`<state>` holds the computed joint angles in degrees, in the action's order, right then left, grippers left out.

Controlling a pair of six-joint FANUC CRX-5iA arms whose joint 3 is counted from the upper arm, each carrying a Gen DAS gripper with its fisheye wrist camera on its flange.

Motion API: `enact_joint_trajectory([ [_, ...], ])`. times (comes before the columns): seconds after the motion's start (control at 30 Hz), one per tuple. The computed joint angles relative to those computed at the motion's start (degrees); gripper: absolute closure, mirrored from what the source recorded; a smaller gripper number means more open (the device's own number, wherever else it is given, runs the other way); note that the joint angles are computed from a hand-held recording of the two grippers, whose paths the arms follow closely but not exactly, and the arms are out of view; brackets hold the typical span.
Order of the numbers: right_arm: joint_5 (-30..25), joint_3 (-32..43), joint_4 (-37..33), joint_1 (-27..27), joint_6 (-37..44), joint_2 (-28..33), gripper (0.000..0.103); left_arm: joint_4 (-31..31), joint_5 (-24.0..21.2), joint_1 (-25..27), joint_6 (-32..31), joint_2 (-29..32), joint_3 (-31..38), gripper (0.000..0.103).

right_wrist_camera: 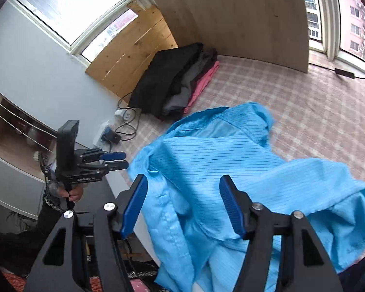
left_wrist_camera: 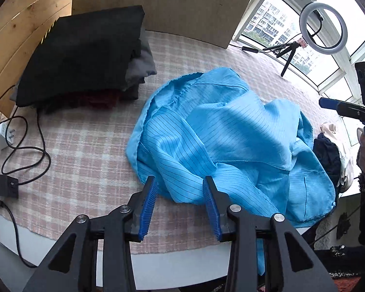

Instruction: Fold clothes

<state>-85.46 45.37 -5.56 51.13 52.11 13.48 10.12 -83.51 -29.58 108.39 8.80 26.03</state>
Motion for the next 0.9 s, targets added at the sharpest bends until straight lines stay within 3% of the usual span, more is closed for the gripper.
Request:
enact_joint_trajectory([
  [0.1, -4.05, 0.06, 1.62, -0.41, 2.78, 0.88, 0.039, 0.28, 1.65, -1.63, 3.37, -0.18, -2.07, 0.063],
  [0.2, -7.94, 2.25, 8.36, 1.73, 9.46, 5.04, 0.039, 1.46, 4.02, -2.27, 7.58, -0.44, -4.34, 0.052],
  [0.3, -10.13, 5.65, 10.46, 0.65, 15.66, 10.30, 0.037, 0.94, 8.03, -3.37, 10.70, -0.24, -5.60, 0.053],
  [0.37, -13.48, 8.57, 8.95, -1.29, 17.27, 13.99, 0.037, -0.59, 10.30, -4.54, 12.46, 0.03, -5.88, 0.073],
  [0.4, -14.70, 9.42, 8.01, -2.14, 17.55, 15.15, 0.037, -1.44, 11.07, -5.13, 13.22, 0.21, -5.89, 0.102],
  [0.5, -15.14, 8.51, 3.70, -4.41, 17.06, 14.89, 0.037, -3.19, 11.05, -5.99, 14.92, -0.78, -6.07, 0.101],
  [0.6, -11.70, 4.39, 1.77, -4.44, 18.93, 10.85, 0.037, -5.89, 9.91, -6.53, 15.38, -4.43, -7.24, 0.101],
  [0.9, -11.95, 3.21, 5.99, -3.78, 21.70, 11.59, 0.036, -10.81, 4.80, -4.13, 21.19, -13.66, -13.80, 0.101],
])
